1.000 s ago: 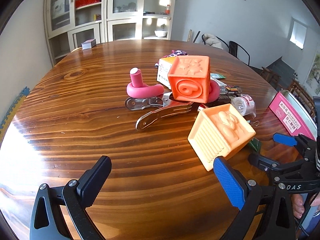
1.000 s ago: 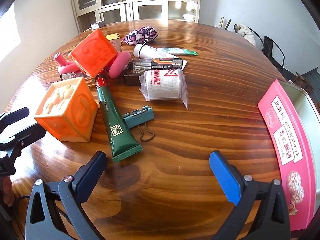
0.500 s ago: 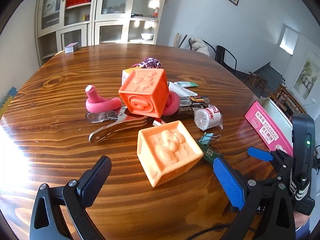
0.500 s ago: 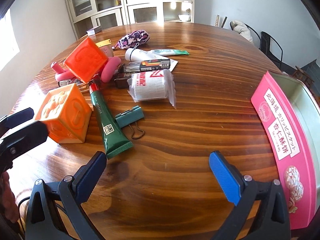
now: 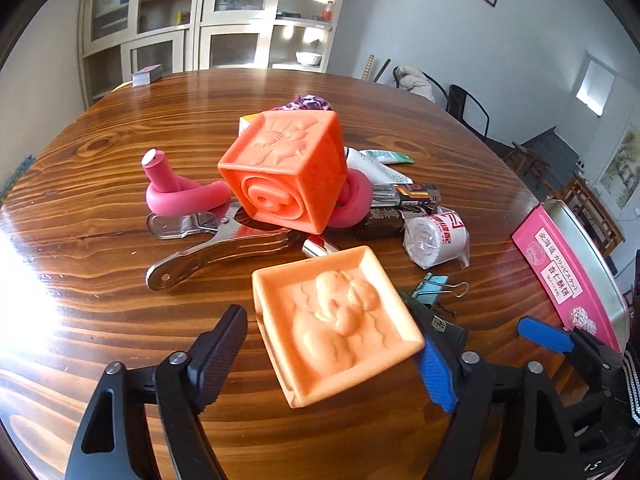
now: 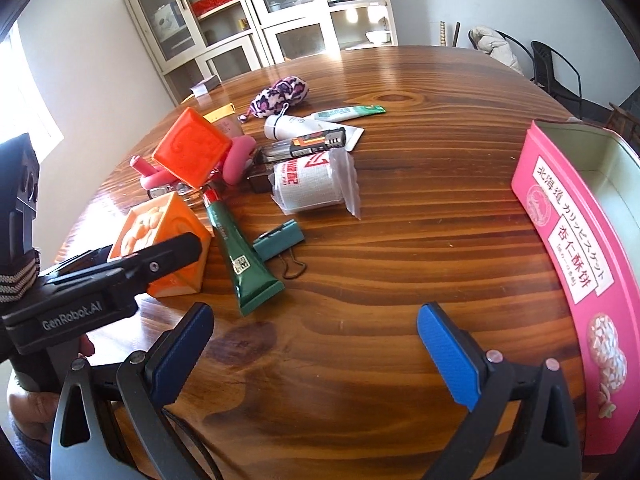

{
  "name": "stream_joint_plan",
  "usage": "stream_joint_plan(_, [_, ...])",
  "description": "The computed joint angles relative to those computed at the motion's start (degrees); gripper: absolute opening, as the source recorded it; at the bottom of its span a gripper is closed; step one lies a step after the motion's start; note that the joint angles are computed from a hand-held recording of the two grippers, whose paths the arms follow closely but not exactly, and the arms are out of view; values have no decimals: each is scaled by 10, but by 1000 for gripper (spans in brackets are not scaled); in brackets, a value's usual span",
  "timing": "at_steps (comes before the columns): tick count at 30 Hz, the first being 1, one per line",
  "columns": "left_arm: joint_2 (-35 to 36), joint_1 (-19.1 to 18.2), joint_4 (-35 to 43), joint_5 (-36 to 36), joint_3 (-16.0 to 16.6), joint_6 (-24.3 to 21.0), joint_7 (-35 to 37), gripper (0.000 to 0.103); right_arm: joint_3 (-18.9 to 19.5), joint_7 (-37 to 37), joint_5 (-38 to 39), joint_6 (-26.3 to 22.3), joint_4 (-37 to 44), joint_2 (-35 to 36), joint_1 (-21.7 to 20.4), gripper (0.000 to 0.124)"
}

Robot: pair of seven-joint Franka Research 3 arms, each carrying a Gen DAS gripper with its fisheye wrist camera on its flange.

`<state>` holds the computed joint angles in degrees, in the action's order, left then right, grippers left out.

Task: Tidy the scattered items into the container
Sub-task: 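Grasp the peach rubber block with the left gripper, then grasp the green tube with the right gripper while the left gripper holds the peach block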

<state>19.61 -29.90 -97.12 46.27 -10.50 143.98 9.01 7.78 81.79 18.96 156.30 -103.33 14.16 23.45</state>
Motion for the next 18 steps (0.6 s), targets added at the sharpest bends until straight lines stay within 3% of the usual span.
stream_joint_plan(2, [-4, -4, -4, 11, 1, -5, -1, 68, 7, -17, 17, 8, -2, -1, -5, 101])
stream_joint_plan(7, [-35, 9, -49, 27, 2, 44, -20, 63, 16, -51, 46, 17, -1, 1, -8, 92])
stream_joint_plan(11, [-45, 19, -64, 22, -3, 35, -25, 62, 13, -58, 39, 21, 2, 5, -1, 89])
stream_joint_plan(14, [-48, 37, -79, -7, -9, 70, -20, 62, 11, -56, 35, 23, 7, 10, 2, 89])
stream_joint_plan(18, [-38, 29, -64, -9, -10, 54, -5, 54, 13, -59, 41, 28, 7, 12, -1, 89])
